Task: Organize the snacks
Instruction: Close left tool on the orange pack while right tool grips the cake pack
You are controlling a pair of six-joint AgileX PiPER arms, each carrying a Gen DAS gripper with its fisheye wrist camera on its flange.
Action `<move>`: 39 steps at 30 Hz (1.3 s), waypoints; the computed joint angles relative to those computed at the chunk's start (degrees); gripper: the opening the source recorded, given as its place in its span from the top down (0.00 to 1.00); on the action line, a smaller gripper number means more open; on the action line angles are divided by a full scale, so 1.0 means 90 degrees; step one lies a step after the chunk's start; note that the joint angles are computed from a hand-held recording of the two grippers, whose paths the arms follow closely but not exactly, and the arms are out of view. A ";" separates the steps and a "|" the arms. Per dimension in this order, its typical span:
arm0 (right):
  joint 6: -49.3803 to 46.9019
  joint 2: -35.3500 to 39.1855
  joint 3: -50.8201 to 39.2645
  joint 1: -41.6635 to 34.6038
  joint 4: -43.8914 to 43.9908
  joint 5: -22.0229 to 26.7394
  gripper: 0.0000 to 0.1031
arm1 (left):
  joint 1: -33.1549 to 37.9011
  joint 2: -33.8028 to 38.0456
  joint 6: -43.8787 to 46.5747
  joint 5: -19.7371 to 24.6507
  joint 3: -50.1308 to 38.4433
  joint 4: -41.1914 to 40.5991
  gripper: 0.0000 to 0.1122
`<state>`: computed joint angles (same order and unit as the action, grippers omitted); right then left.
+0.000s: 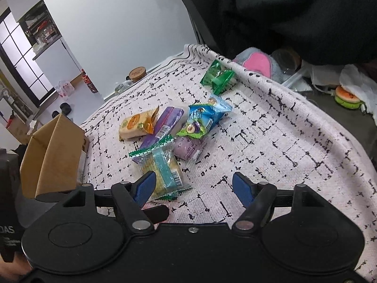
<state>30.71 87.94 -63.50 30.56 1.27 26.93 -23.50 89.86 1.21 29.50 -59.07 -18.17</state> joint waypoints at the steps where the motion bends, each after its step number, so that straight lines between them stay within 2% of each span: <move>1: -0.0054 0.0045 -0.0004 -0.0002 0.0056 -0.0033 0.31 | 0.0014 0.0067 0.0057 0.0010 -0.0002 -0.0057 0.41; 4: -0.0269 0.0193 -0.0052 0.0014 0.0200 -0.0147 0.31 | -0.0073 0.0064 -0.0234 -0.0175 0.0110 0.0331 0.53; 7: -0.0495 0.0378 -0.0194 0.0053 0.0326 -0.0206 0.31 | 0.0075 0.0024 0.0057 -0.0138 0.0146 0.0040 0.58; 14: -0.0545 0.0708 -0.0410 0.0223 0.0247 -0.0383 0.31 | 0.0263 -0.0203 -0.0556 0.0091 0.0205 0.0664 0.59; 28: -0.0702 0.1400 -0.0983 0.0517 0.0358 -0.0240 0.31 | 0.0721 -0.0411 -0.0591 0.0093 0.0361 0.0500 0.59; 29: -0.0523 0.1492 -0.1082 0.0551 0.0175 -0.0117 0.34 | 0.0726 -0.0423 -0.0566 0.0106 0.0378 0.0483 0.59; 30: -0.0205 0.1553 -0.1166 0.0620 -0.0183 -0.0006 0.43 | 0.0730 -0.0433 -0.0532 0.0119 0.0398 0.0460 0.59; 32: -0.0128 0.1561 -0.1222 0.0663 -0.0339 0.0079 0.53 | 0.0763 -0.0473 -0.0427 0.0145 0.0446 0.0342 0.59; 39: 0.0623 0.1035 -0.1000 0.0760 -0.0878 0.0243 0.53 | 0.0835 -0.0869 -0.0198 0.0195 0.0538 0.0150 0.59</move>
<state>36.32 97.26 -72.50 37.40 -6.64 29.12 -15.98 82.03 -0.56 31.25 -54.23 -16.82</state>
